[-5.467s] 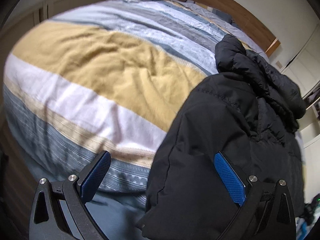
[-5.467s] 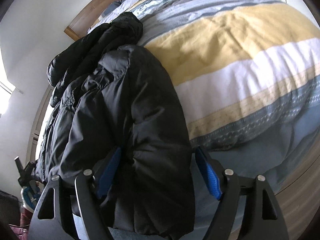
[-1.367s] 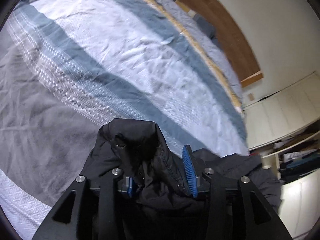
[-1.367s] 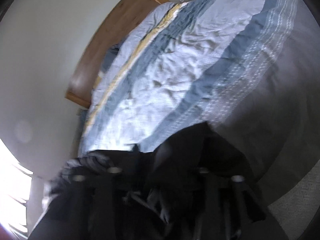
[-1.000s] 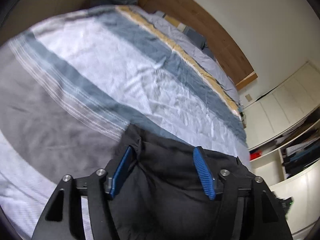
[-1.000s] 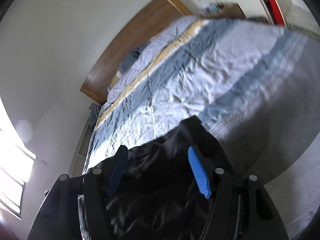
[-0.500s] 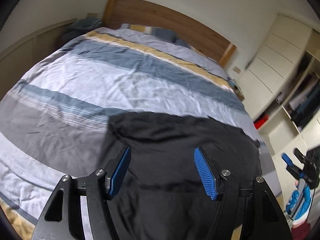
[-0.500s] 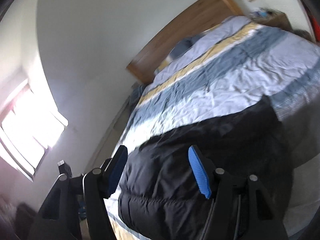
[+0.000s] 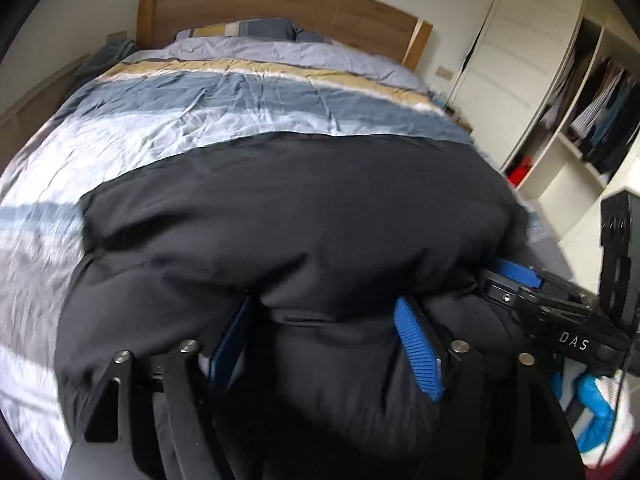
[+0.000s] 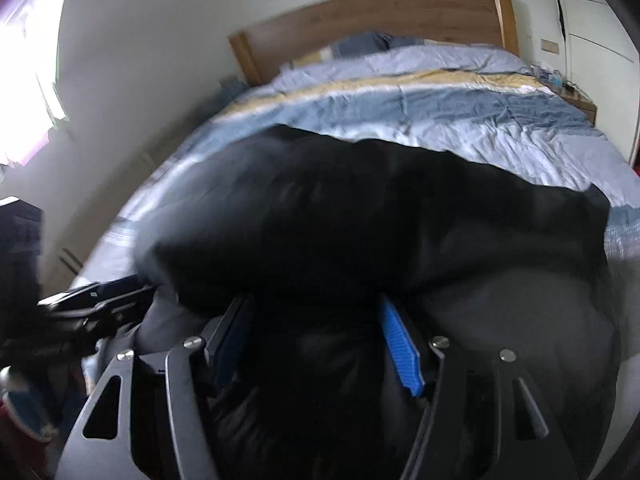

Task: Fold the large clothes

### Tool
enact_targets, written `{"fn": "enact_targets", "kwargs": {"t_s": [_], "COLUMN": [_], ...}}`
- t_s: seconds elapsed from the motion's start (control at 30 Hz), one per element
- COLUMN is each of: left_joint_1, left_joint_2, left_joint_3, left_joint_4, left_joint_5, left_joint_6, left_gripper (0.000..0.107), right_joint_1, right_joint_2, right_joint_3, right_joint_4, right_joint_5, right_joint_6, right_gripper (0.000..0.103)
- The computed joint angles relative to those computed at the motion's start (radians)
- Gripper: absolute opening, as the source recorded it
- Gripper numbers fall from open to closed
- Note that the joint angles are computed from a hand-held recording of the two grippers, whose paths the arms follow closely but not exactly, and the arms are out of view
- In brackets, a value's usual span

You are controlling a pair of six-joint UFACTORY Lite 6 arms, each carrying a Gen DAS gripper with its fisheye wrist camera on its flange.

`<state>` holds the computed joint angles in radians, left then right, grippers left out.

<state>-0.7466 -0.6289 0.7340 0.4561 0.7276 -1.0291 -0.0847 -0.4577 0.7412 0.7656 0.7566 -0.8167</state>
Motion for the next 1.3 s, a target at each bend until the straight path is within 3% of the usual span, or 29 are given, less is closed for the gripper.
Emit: {"fn": "enact_targets", "kwargs": {"t_s": [0.1, 0.23, 0.5, 0.67, 0.8, 0.93, 1.07, 1.3], "left_joint_1": [0.157, 0.301, 0.401, 0.501, 0.610, 0.661, 0.646, 0.540], "left_joint_2": [0.235, 0.527, 0.834, 0.810, 0.807, 0.823, 0.748, 0.371], "left_joint_3": [0.137, 0.342, 0.584, 0.564, 0.550, 0.563, 0.553, 0.302], "left_joint_4": [-0.085, -0.190, -0.251, -0.390, -0.467, -0.477, -0.307, -0.268], "left_joint_5": [-0.098, -0.130, -0.131, -0.137, -0.110, -0.071, -0.009, -0.008], "left_joint_6": [0.159, 0.333, 0.435, 0.585, 0.664, 0.668, 0.509, 0.511], "left_gripper": [0.075, 0.079, 0.090, 0.091, 0.098, 0.099, 0.096, 0.092], "right_joint_1": [0.096, 0.150, 0.144, 0.073, -0.039, -0.162, -0.154, -0.206], "right_joint_2": [0.260, 0.546, 0.866, 0.928, 1.008, 1.074, 0.950, 0.538], "right_joint_3": [0.185, 0.416, 0.692, 0.807, 0.894, 0.945, 0.831, 0.428], "right_joint_4": [-0.079, -0.165, -0.184, -0.205, -0.262, -0.174, -0.330, -0.020], "right_joint_5": [-0.085, -0.140, -0.129, -0.054, -0.026, 0.031, -0.082, -0.025], "right_joint_6": [0.118, 0.219, 0.236, 0.180, 0.218, 0.204, 0.286, -0.110], "right_gripper": [0.065, 0.065, 0.066, 0.066, 0.066, 0.066, 0.066, 0.066]}}
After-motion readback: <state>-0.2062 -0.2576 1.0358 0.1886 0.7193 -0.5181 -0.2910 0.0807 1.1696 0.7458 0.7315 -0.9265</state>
